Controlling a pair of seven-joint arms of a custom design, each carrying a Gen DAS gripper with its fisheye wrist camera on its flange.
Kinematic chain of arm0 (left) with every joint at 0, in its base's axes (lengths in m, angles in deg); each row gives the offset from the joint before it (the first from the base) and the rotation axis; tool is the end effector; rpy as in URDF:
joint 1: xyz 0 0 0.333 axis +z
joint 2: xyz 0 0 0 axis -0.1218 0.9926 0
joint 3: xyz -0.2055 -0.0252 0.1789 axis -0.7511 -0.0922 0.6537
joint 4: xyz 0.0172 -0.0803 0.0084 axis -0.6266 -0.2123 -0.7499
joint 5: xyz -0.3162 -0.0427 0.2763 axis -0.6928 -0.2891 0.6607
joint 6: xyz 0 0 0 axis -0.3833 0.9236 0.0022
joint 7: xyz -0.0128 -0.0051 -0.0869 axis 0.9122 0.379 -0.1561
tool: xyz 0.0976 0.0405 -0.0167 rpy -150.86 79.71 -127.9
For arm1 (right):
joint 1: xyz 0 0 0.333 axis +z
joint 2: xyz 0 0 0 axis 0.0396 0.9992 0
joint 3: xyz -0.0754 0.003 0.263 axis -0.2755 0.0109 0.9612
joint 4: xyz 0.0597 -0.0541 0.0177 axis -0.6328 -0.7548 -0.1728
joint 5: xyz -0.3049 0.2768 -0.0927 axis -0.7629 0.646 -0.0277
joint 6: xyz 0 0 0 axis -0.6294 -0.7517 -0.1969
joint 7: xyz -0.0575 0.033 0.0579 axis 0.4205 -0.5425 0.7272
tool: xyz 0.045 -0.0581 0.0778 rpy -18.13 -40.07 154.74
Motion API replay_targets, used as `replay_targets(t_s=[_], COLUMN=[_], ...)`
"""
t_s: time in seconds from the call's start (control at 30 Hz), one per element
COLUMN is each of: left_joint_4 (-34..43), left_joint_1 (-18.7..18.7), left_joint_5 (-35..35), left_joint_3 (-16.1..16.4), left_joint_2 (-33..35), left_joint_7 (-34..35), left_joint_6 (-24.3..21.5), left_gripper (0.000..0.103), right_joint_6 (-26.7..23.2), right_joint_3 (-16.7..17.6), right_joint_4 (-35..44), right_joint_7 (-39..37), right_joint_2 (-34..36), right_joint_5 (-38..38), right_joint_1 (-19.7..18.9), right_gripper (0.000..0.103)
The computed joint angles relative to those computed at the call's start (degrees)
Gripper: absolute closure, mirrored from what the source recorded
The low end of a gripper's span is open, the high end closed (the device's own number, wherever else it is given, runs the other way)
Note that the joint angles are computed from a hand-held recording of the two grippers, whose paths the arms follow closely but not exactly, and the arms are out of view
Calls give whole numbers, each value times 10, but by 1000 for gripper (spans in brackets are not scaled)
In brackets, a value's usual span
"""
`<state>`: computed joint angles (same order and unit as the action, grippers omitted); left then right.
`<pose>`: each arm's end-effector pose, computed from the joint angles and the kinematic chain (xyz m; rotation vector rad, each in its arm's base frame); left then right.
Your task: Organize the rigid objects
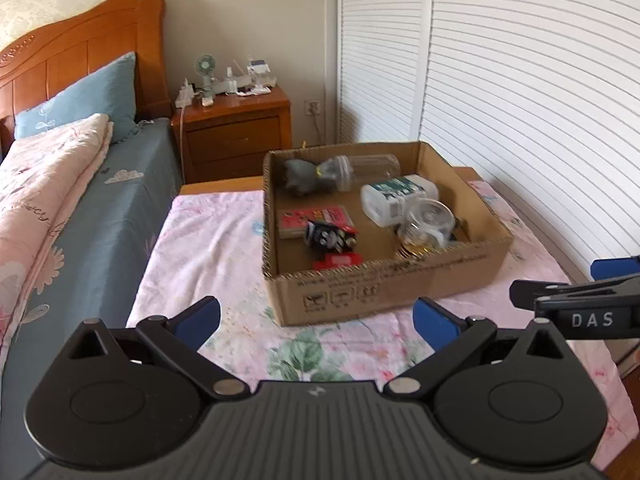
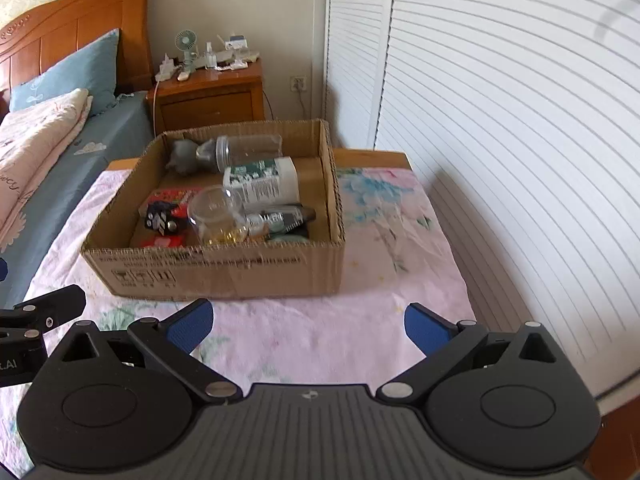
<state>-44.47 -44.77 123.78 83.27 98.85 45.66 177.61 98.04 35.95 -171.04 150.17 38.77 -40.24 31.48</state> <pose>0.6477 -0.4996 0.3836 -1.5690 1.8952 -0.8384 0.6412 0.3290 0.4029 -1.6591 1.9344 -0.7732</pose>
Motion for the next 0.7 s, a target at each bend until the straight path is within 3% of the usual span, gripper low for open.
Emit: replay_targets(t_s=[0.7], left_joint_4=[17], left_joint_1=[-11], left_joint_5=[10], left_joint_3=[-2], left_joint_2=[2], left_joint_7=[0], left_joint_6=[-48], left_gripper=[1], right_joint_6=[5], right_joint_3=[13], right_joint_4=[-31], right_joint_7=[12], right_joint_2=[-23], right_joint_5=[-1], right_joint_1=[-3], right_gripper=[0])
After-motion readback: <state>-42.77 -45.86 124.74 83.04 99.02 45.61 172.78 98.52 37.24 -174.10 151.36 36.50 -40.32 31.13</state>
